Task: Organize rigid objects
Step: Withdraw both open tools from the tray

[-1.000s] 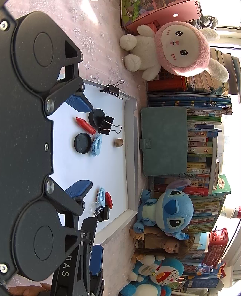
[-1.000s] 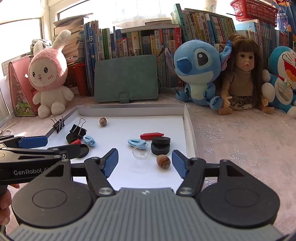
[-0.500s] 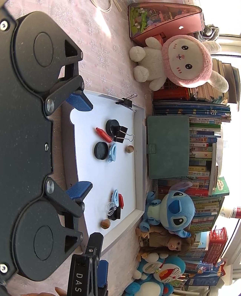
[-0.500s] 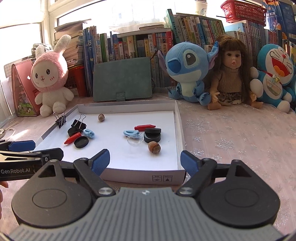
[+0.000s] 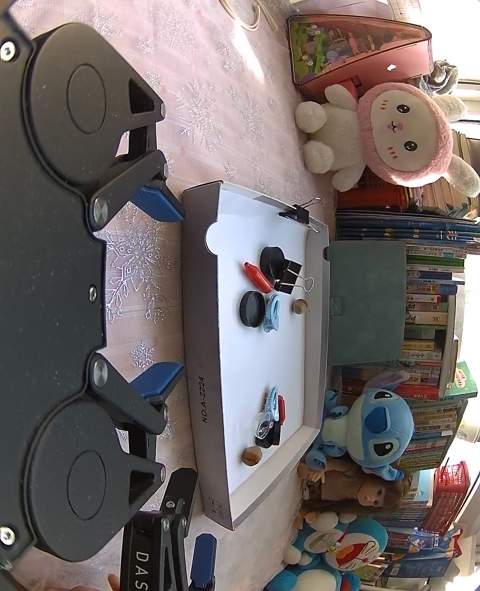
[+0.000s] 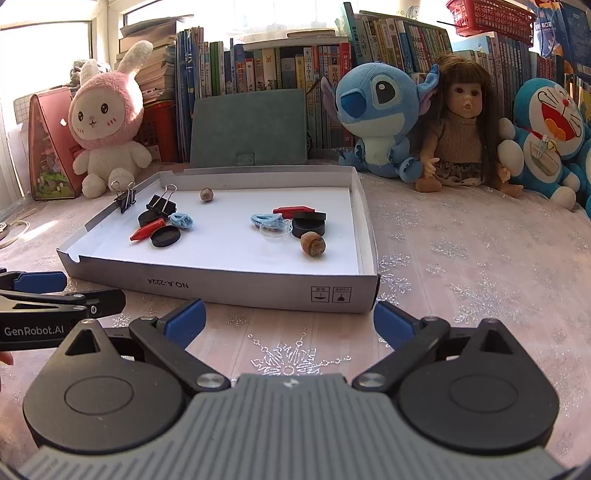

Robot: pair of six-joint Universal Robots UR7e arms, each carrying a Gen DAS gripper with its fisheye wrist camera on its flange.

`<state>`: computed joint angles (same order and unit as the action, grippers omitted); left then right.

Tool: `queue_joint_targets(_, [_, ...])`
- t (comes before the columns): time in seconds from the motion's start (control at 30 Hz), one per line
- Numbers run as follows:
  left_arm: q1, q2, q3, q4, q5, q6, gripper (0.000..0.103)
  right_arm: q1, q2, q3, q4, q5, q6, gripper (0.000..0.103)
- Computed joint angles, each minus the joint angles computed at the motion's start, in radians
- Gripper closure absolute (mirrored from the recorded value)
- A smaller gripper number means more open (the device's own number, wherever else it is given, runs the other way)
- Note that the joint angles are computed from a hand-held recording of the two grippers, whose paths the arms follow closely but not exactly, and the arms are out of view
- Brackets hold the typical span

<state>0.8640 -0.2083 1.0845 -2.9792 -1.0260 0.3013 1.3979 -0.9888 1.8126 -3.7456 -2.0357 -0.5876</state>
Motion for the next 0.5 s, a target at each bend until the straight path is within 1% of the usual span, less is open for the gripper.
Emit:
queue_joint_targets(0.13, [0.003,0.020,-0.026,0.015,0.027,-0.008,0.020,0.000,0.018,-0.020,0.009,-0.025,-0.005,0.000])
queue_joint_targets(0.27, [0.007,0.035,-0.045,0.005,0.036,0.007,0.016,-0.001,0.031,-0.037,0.023,-0.050,-0.015,0.000])
queue_joint_targets(0.4, [0.011,0.044,-0.061,0.005,0.037,0.002,0.013,-0.003,0.029,-0.050,0.064,-0.068,0.023,0.000])
queue_joint_targets(0.5, [0.013,0.045,-0.067,0.015,0.031,-0.002,0.009,-0.003,0.031,-0.054,0.071,-0.073,0.024,0.000])
